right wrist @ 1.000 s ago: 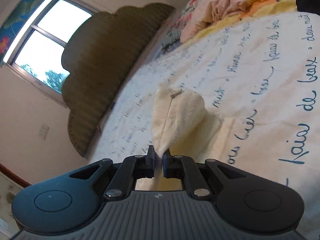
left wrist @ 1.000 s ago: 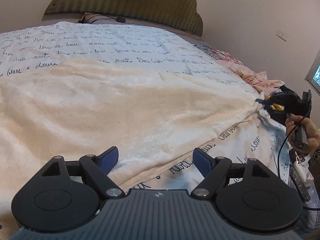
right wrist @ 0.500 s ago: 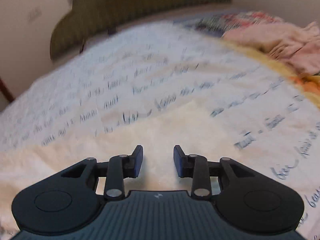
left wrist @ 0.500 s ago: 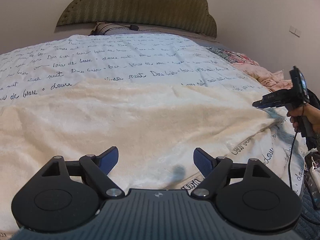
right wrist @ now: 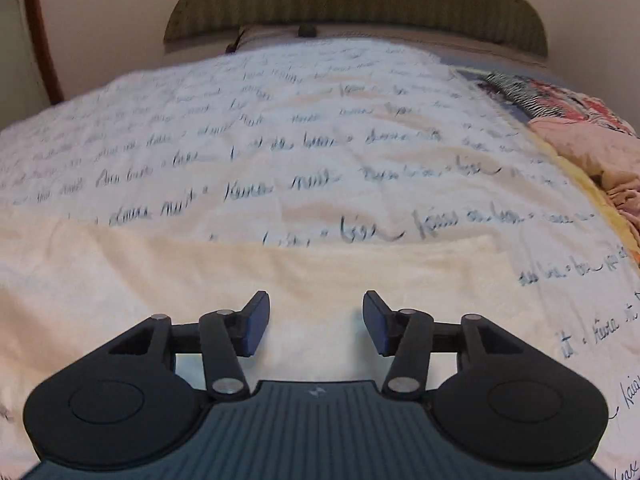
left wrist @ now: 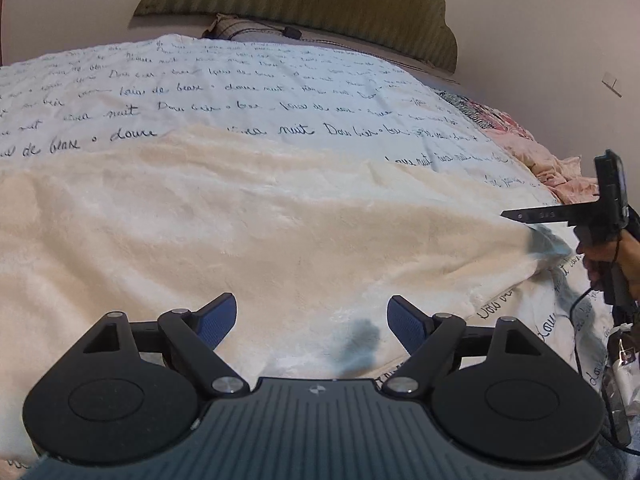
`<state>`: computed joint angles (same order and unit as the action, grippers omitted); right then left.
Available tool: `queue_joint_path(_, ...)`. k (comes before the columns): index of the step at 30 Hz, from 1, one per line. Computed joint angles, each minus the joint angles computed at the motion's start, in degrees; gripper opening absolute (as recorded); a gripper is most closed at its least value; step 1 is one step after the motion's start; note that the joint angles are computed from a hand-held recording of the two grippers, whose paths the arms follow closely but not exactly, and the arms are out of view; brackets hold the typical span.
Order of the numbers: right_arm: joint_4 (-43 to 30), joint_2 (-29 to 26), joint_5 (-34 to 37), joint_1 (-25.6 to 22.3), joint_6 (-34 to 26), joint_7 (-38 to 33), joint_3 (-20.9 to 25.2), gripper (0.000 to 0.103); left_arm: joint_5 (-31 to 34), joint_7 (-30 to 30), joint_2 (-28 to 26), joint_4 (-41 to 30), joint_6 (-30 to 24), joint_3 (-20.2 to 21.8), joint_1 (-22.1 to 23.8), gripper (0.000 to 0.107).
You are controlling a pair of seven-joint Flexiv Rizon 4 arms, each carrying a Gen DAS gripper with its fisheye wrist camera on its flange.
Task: Fold towel
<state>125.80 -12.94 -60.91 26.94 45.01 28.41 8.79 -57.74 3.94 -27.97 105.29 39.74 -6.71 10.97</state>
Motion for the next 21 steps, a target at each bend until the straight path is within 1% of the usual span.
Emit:
queue_joint_path(1, -0.89, -1.35, 2.70, 0.31, -2.14, -2.13, 0.28, 0.058, 0.31, 0.82, 0.33, 0.51, 0.32, -0.04, -0.30, 0.085)
queue_joint_path(2, -0.75, -2.00, 2.37, 0.69, -3.86, -0.84, -0.23, 0.083, -0.17, 2.41, 1.06, 1.70, 1.98, -0.14, -0.84, 0.084)
queue_joint_path(3, -0.10, -1.93, 1.49, 0.99, -5.62, 1.97, -0.78, 0.088, -1.20, 4.56, 1.92, 3.01, 3.56, -0.31, -1.15, 0.084)
queue_joint_path(4, 0.64, -1.14, 1.73, 1.54, -8.60, 6.40, -0.84, 0.088, -2.71, 7.61, 2.81, 4.29, 4.17, -0.59, -1.00, 0.085)
queue_joint_path(5, 1.84, 0.45, 0.82, 2.28, -11.45, 12.30, -0.55, 0.088, -4.20, 10.50, 3.52, 5.28, 4.04, -0.69, -0.70, 0.085)
queue_joint_path(7, 6.55, 5.24, -6.84, 3.50, -16.05, 28.11, 0.98, 0.089, -6.14, 13.22, 4.29, 6.26, 4.35, -0.17, -0.83, 0.085)
queue_joint_path(8, 8.76, 7.65, -8.64, 4.62, -20.33, 36.49, 3.06, 0.089, -6.74, 13.32, 4.40, 6.39, 4.60, 0.17, -1.06, 0.085)
queue_joint_path(10, 11.21, 10.60, -6.61, 6.57, -26.50, 48.68, 7.30, 0.089, -6.09, 11.20, 4.07, 5.78, 3.45, 0.86, -1.27, 0.085)
queue_joint_path(11, 12.64, 11.97, -5.84, 7.19, -27.25, 54.45, 8.86, 0.089, -5.33, 9.81, 3.82, 5.36, 2.58, 1.14, -1.28, 0.085)
queue_joint_path(13, 15.72, 13.82, -6.54, 7.77, -25.45, 65.50, 10.66, 0.089, -3.72, 7.21, 3.42, 4.72, 0.97, 1.46, -1.34, 0.085)
queue_joint_path(15, 18.76, 14.46, -10.78, 7.68, -21.54, 76.66, 10.90, 0.090, -2.77, 6.17, 3.51, 4.81, 0.47, 1.55, -1.51, 0.085)
queue_joint_path(17, 20.77, 13.55, -17.56, 7.00, -18.28, 86.99, 9.81, 0.090, -2.86, 7.10, 4.09, 5.62, 0.55, 1.49, -1.60, 0.085)
queue_joint_path(18, 21.35, 12.80, -20.94, 6.52, -17.67, 90.41, 9.05, 0.088, -2.95, 7.87, 4.48, 6.10, 0.88, 1.52, -1.73, 0.085)
queue_joint_path(19, 21.48, 12.16, -21.79, 5.89, -16.30, 91.87, 8.35, 0.088, -3.23, 8.85, 4.92, 6.61, 1.42, 1.55, -1.87, 0.085)
queue_joint_path(20, 21.19, 11.69, -20.53, 5.67, -16.06, 91.99, 8.29, 0.088, -3.93, 9.95, 5.29, 7.03, 1.84, 1.52, -1.90, 0.085)
queue_joint_path(21, 20.88, 11.25, -20.25, 5.73, -17.30, 92.05, 8.35, 0.090, -5.05, 11.19, 5.61, 7.44, 2.18, 1.44, -1.85, 0.086)
